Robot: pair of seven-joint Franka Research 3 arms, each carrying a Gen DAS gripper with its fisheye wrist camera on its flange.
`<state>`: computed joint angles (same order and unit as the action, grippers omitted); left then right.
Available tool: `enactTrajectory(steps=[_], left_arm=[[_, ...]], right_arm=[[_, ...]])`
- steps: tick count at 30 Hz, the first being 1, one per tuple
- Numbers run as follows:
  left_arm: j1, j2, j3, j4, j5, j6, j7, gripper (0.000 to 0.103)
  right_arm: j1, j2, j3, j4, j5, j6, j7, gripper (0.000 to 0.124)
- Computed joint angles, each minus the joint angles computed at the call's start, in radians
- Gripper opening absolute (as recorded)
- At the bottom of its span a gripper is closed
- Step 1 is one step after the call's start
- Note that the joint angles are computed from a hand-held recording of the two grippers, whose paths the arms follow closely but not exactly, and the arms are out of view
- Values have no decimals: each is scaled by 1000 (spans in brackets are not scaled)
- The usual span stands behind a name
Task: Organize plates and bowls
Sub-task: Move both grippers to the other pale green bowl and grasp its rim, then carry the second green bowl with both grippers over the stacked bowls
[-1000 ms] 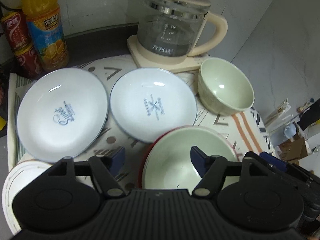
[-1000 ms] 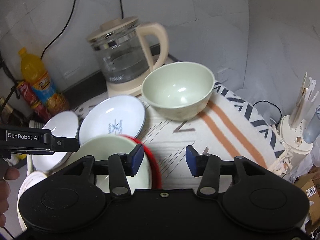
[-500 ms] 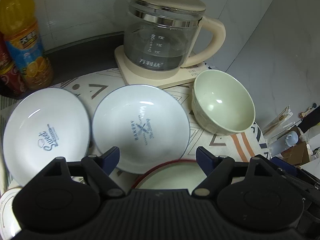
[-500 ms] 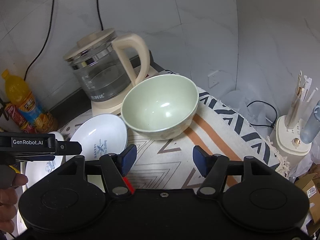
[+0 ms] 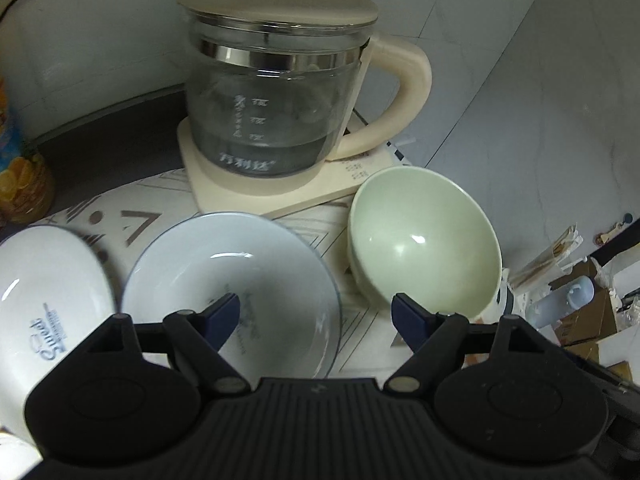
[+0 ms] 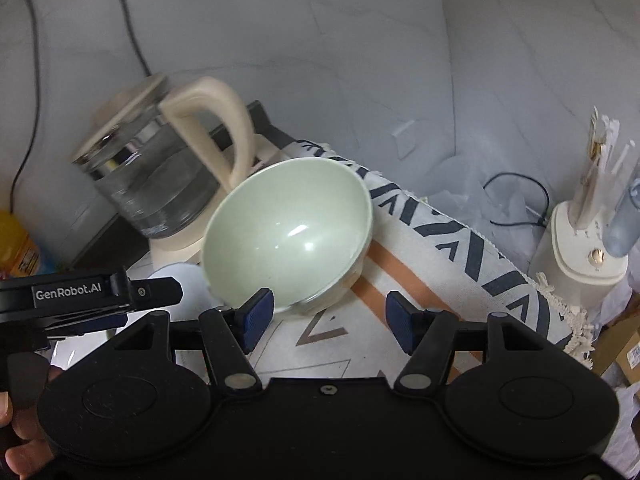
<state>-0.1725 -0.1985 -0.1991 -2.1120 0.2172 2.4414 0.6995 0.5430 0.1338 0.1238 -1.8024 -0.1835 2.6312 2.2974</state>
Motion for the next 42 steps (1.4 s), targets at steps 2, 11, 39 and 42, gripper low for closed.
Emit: enactTrajectory(steps=[2,11,39,42], left_arm=[[0,23,4,14,-6,22,8,80],[5,122,8,82,-14,55,42,72],[-5,211,3,114,-32,88,59,14],[-4,203,4,114,-41,81,65,14]], right_arm=[[-1,13,-3,13,4,-2,10,62],[12,94,-26,97,4,-29,17,61],[46,200,-56,209,72,-116,12,23],[51,190,-59,205,58,-109,23,23]])
